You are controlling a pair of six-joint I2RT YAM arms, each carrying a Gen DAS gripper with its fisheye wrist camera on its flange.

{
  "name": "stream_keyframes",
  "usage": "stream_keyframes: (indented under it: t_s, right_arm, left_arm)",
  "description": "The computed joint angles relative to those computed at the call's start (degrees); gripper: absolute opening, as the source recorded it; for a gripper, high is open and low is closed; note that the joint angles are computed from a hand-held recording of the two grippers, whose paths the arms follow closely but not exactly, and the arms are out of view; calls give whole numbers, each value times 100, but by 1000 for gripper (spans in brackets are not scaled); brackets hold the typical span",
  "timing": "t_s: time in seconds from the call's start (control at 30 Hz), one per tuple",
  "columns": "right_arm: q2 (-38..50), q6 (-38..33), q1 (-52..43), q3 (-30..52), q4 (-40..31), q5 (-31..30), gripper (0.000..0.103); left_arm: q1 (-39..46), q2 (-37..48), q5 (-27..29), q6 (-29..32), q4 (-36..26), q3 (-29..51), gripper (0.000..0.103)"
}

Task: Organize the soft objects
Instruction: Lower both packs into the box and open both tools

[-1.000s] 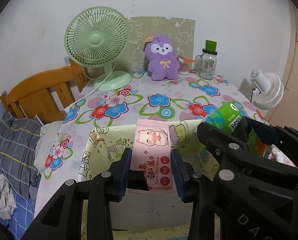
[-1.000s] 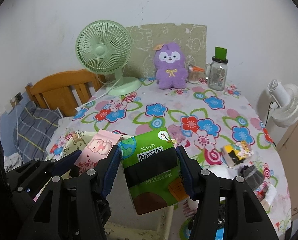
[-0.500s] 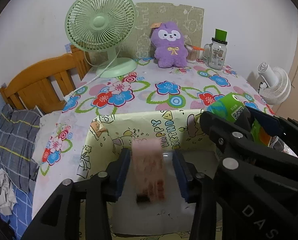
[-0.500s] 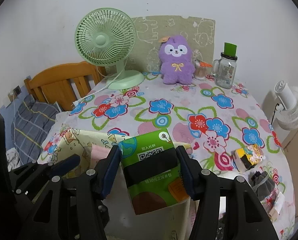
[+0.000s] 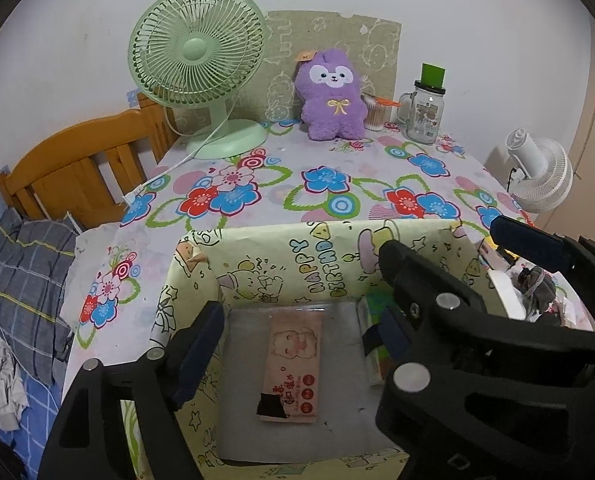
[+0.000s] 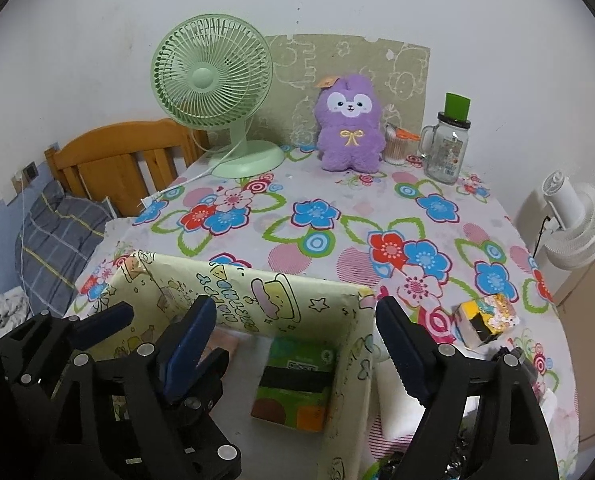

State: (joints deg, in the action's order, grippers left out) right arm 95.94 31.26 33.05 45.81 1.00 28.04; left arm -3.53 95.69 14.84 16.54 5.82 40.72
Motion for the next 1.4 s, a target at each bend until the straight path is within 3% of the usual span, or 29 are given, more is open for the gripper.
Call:
stream_keyframes:
  t_s: [0.33,1.17,1.4]
  right_arm:
    - [-462,114,184,-301,-184,314,89]
    - [-2124,508,807,-1120,-923,1099,94]
    - [-2650,587,887,-1425,-1068,1046,94]
  left_arm:
    - [-142,-568,-38,-67,82,-408,89]
    - [-629,-2307,-297,-394,-140,-1354,91]
    - [-871,-2815,-443,-515,-266,-1598,91]
